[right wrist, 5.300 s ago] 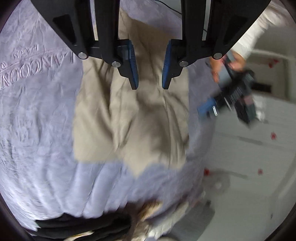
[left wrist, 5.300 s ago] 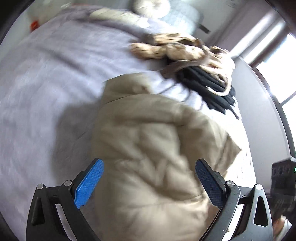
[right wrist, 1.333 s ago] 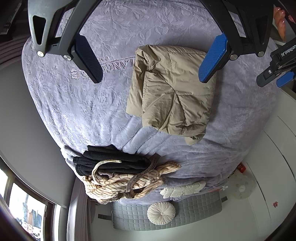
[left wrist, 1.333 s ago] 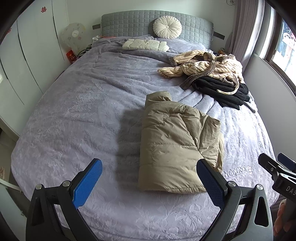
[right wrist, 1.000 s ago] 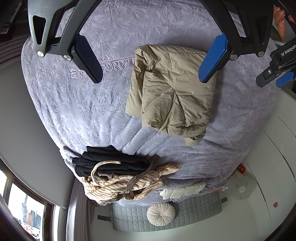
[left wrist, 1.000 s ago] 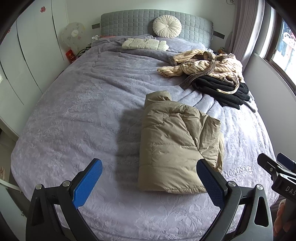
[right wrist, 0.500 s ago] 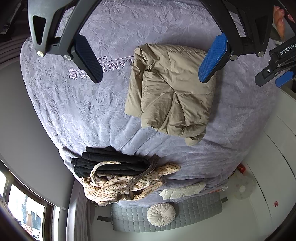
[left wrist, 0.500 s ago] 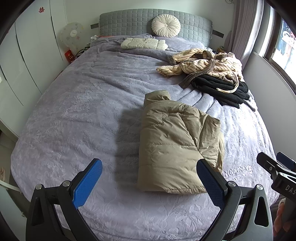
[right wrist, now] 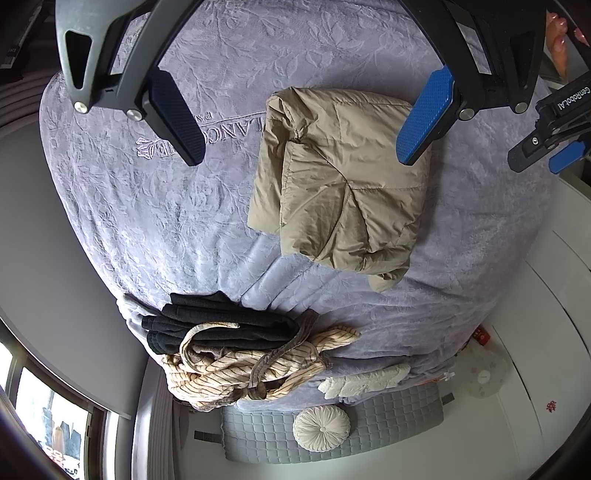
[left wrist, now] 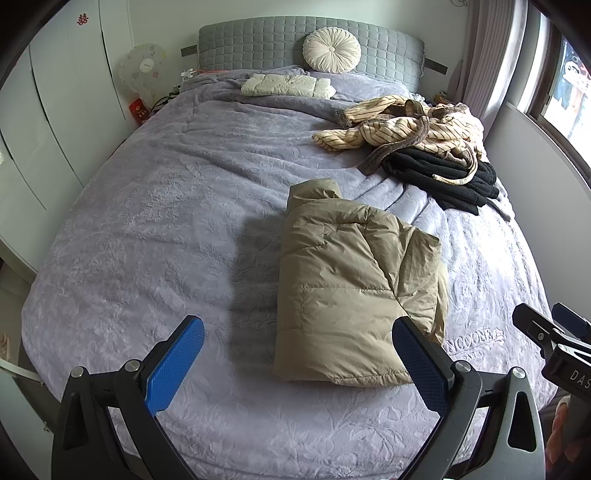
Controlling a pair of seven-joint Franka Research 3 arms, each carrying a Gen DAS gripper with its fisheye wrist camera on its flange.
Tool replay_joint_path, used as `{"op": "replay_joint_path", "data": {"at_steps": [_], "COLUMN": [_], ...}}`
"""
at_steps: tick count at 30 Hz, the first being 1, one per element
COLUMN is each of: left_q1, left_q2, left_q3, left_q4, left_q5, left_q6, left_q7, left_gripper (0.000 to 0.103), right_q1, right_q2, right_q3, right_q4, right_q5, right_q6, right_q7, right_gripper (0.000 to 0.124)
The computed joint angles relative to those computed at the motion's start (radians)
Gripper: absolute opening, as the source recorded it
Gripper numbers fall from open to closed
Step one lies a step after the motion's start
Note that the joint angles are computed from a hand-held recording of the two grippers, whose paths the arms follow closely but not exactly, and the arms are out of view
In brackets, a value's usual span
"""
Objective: Fold large clothes
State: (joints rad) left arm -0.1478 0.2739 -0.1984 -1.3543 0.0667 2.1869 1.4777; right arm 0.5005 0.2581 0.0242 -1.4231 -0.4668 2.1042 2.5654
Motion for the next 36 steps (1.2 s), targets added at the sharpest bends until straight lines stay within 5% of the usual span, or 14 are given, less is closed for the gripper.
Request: {"op": "replay_joint_path", "data": {"at_steps": [36], "left_q1": [0.000], "left_q2": [0.016], "left_q3": [-0.003], "left_q4": [0.011], "left_q5": [-0.006], "left_q6": [-0.008], "left_q7": [0.016], "left_gripper": [0.102], "right_q1": [0.004], "right_q2": [0.014], "right_q3": [-0.002], "right_q4": [0.022], "right_q5": [0.013], "right_q6": [-0.013], "right_q7": [-0.009], "right_gripper": [0.103]}}
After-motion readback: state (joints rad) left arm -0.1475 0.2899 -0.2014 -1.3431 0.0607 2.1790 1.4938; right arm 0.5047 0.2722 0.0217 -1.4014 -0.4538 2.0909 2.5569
